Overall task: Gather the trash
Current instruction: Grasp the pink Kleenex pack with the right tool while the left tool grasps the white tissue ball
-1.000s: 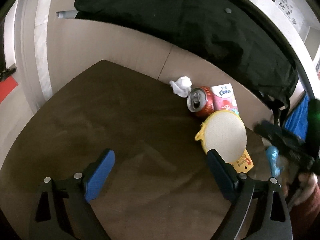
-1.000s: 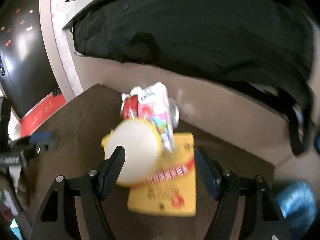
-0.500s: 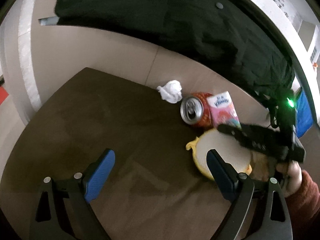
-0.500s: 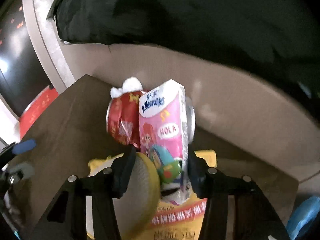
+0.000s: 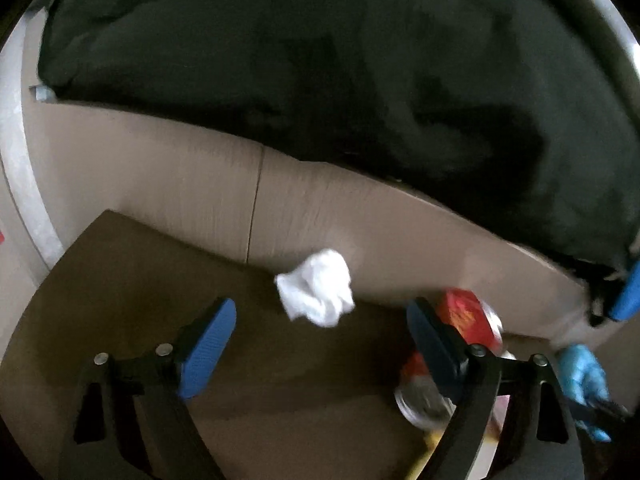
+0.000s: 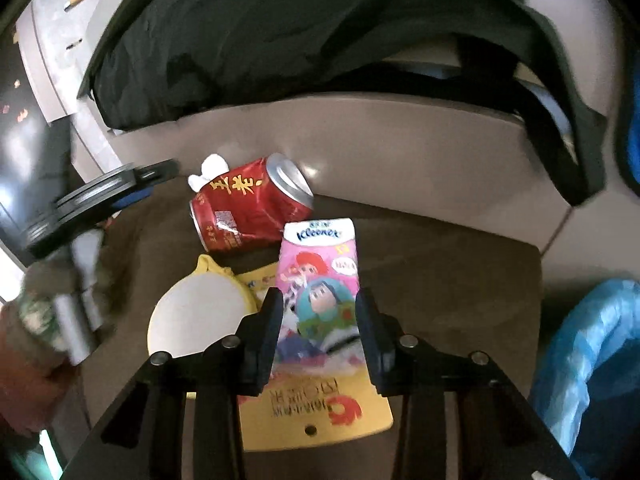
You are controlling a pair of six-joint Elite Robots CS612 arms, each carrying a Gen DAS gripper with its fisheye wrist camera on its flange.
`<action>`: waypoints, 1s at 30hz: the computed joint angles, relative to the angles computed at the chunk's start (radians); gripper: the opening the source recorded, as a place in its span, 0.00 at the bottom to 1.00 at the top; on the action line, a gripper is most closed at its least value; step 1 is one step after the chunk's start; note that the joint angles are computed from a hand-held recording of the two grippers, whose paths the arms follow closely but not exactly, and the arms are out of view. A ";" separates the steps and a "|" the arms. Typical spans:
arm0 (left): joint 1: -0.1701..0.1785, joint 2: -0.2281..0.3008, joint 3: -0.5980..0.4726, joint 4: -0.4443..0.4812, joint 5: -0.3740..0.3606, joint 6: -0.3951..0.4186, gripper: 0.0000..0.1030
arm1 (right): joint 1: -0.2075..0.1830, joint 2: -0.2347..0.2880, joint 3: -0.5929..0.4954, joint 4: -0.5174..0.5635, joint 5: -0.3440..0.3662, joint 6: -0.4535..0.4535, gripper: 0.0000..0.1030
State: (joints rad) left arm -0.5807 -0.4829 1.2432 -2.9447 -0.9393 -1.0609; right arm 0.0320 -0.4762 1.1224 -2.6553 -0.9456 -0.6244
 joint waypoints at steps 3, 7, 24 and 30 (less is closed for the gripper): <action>0.017 0.029 -0.081 0.129 -0.014 -0.019 0.79 | -0.009 -0.003 0.020 -0.025 0.007 -0.008 0.34; 0.044 0.052 -0.138 0.207 -0.091 -0.063 0.52 | -0.019 -0.003 0.032 -0.040 0.013 -0.010 0.42; -0.070 -0.117 0.181 0.006 -0.024 -0.054 0.21 | 0.029 0.036 -0.024 -0.070 -0.056 -0.027 0.56; -0.127 -0.136 0.219 -0.015 0.029 -0.089 0.21 | 0.049 0.061 -0.075 -0.032 -0.111 -0.014 0.56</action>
State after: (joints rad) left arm -0.7080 -0.6191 1.4624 -2.9593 -0.9107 -1.1498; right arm 0.0810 -0.4157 1.0477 -2.6877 -1.0567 -0.6386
